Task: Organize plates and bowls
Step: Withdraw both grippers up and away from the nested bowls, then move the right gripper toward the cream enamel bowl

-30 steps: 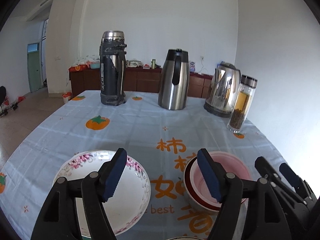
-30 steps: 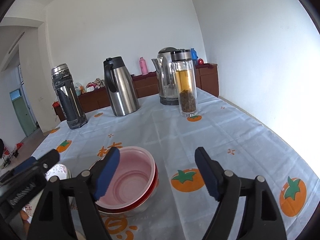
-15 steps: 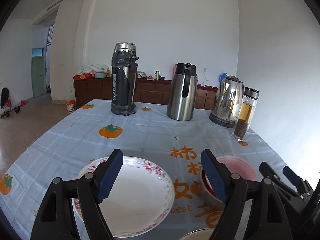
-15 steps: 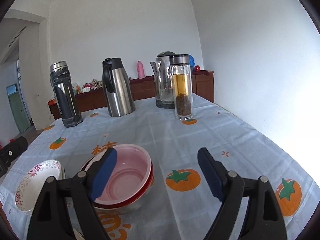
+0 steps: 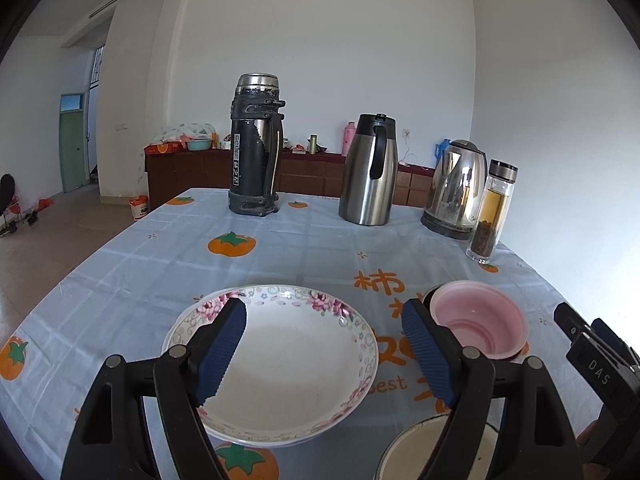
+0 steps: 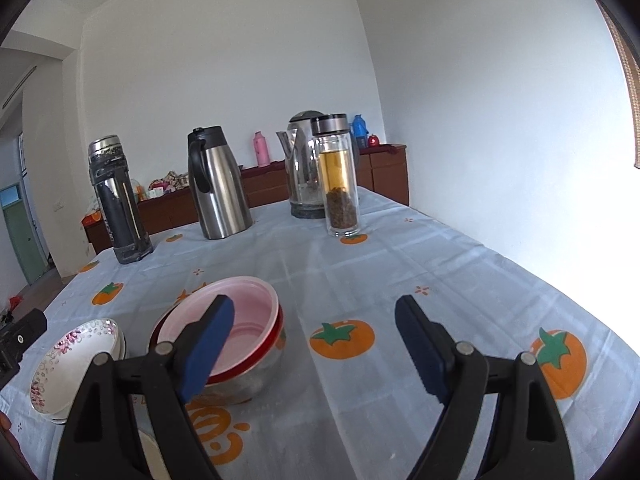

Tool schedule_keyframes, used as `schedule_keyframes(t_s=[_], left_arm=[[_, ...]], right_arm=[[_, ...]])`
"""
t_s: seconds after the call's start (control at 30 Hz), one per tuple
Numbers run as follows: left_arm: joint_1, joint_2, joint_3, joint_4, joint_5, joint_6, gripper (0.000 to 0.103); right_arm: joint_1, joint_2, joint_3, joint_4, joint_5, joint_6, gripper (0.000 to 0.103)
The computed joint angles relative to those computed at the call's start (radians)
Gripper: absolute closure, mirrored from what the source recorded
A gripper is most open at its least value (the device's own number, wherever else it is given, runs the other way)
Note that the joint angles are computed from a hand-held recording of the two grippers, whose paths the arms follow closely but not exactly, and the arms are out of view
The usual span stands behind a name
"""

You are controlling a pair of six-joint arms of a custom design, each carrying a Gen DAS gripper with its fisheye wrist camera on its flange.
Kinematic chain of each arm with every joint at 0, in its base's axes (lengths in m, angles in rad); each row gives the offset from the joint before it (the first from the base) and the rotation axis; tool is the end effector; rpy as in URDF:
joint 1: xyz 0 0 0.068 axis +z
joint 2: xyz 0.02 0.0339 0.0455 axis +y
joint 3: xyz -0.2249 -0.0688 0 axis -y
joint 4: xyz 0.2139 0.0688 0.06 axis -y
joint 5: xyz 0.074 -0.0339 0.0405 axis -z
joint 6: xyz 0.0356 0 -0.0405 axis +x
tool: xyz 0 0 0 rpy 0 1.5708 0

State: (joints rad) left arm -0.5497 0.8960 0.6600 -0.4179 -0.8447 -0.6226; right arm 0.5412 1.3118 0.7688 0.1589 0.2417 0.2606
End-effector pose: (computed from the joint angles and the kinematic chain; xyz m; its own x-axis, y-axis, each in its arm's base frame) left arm 0.1665 -0.0708 0.2380 -0.3285 -0.2528 -0.9100 -0.4318 0.8971 -0.0933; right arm 0.2420 0.1355 0.2311 -0.3902 0.0573 -0.9189 -0.2168 0.9643 0.1522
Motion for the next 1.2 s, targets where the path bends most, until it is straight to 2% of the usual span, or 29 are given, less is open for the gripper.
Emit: schedule_keyframes(t_s=[0.17,0.33,0.43,0.87,1.2], left_arm=[[-0.037,-0.034,-0.034,-0.018,-0.031,-0.001,0.021],[-0.010,-0.082,-0.066,-0.048,0.024,-0.030,0.021],[-0.016,-0.099,-0.074,-0.064,0.022,-0.036,0.021],[-0.089,-0.082,-0.070,-0.077,-0.039,-0.040,0.021],[-0.141,-0.050,-0.059,-0.087,-0.083,-0.036,0.021]], right_arm=[[0.017,-0.051,-0.047,0.001,0.032,0.007,0.019],[0.043,-0.095,-0.083,0.001,0.068,0.007,0.019],[0.057,-0.108,-0.092,-0.014,0.087,0.006,0.019],[0.110,-0.231,-0.184,-0.032,0.145,0.016,0.039],[0.118,-0.315,-0.239,-0.051,0.139,0.039,0.041]])
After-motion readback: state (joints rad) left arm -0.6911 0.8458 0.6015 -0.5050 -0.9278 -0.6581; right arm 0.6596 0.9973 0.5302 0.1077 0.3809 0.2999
